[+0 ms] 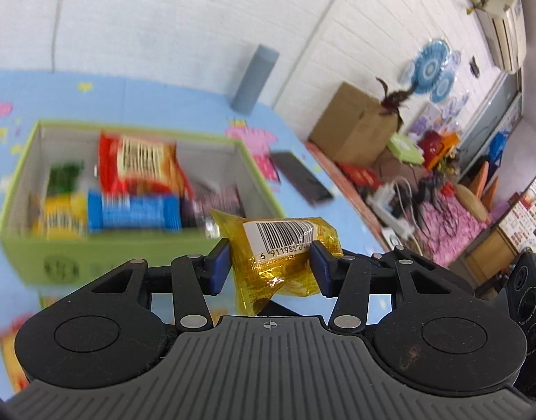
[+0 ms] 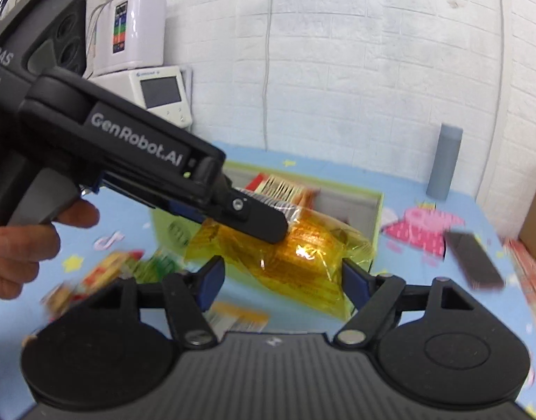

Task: Organize snacks
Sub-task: 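Lower the yellow bag into the green box and open the left tool, then grasp the clear bag of brown dates with the left tool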

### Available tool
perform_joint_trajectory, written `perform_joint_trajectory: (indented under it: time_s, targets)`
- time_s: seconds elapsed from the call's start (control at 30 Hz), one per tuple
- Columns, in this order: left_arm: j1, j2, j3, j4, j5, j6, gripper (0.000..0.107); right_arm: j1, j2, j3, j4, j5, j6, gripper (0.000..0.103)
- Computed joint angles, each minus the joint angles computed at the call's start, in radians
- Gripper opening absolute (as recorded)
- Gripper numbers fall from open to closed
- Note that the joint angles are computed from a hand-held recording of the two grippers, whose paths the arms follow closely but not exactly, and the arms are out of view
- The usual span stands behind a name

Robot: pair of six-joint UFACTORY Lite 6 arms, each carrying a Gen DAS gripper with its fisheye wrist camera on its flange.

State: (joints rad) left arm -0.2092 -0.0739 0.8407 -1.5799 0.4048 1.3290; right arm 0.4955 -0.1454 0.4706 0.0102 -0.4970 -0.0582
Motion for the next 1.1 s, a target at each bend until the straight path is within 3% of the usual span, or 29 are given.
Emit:
perform_joint_trajectory:
  time_s: [0.17, 0.27, 0.37, 0.43, 0.5, 0.57, 0.7, 0.8, 0.9, 1.03, 1.1]
  targets:
    - [0.037, 0.407, 0.439, 0.179, -0.017, -0.171, 0.034, -0.162, 0.431, 0.468, -0.409, 0.056, 0.307, 0.082]
    - [0.055, 0.607, 0.635, 0.283, -0.012, -0.283, 0.035, -0.196, 0.654, 0.702, -0.536, 0.091, 0.441, 0.082]
    - [0.065, 0.709, 0.704, 0.281, -0.025, -0.269, 0.045, -0.202, 0.77, 0.795, -0.559, 0.065, 0.444, 0.09]
    - [0.079, 0.72, 0.689, 0.172, -0.001, -0.151, 0.047, -0.172, 0.785, 0.827, -0.496, 0.128, 0.333, 0.094]
    - [0.078, 0.698, 0.67, 0.176, -0.008, -0.15, 0.051, -0.174, 0.781, 0.82, -0.511, 0.114, 0.364, 0.095]
    - [0.077, 0.623, 0.616, 0.213, -0.023, -0.174, 0.06, -0.18, 0.748, 0.791, -0.54, 0.111, 0.389, 0.094]
    - [0.125, 0.329, 0.355, 0.063, -0.034, 0.039, 0.07, -0.207, 0.618, 0.676, -0.6, 0.051, 0.432, 0.093]
    - [0.209, 0.06, 0.133, 0.048, -0.007, 0.103, 0.075, -0.188, 0.487, 0.548, -0.466, 0.02, 0.3, 0.093]
    - [0.337, -0.203, -0.081, 0.14, 0.056, 0.077, 0.078, -0.145, 0.366, 0.436, -0.407, 0.015, 0.265, 0.093]
    - [0.595, -0.486, -0.351, 0.249, 0.246, 0.069, 0.079, -0.055, 0.146, 0.173, -0.425, -0.017, 0.315, 0.093]
    - [0.755, -0.569, -0.462, 0.31, 0.378, 0.074, 0.077, 0.057, 0.069, 0.037, -0.278, -0.032, 0.236, 0.093]
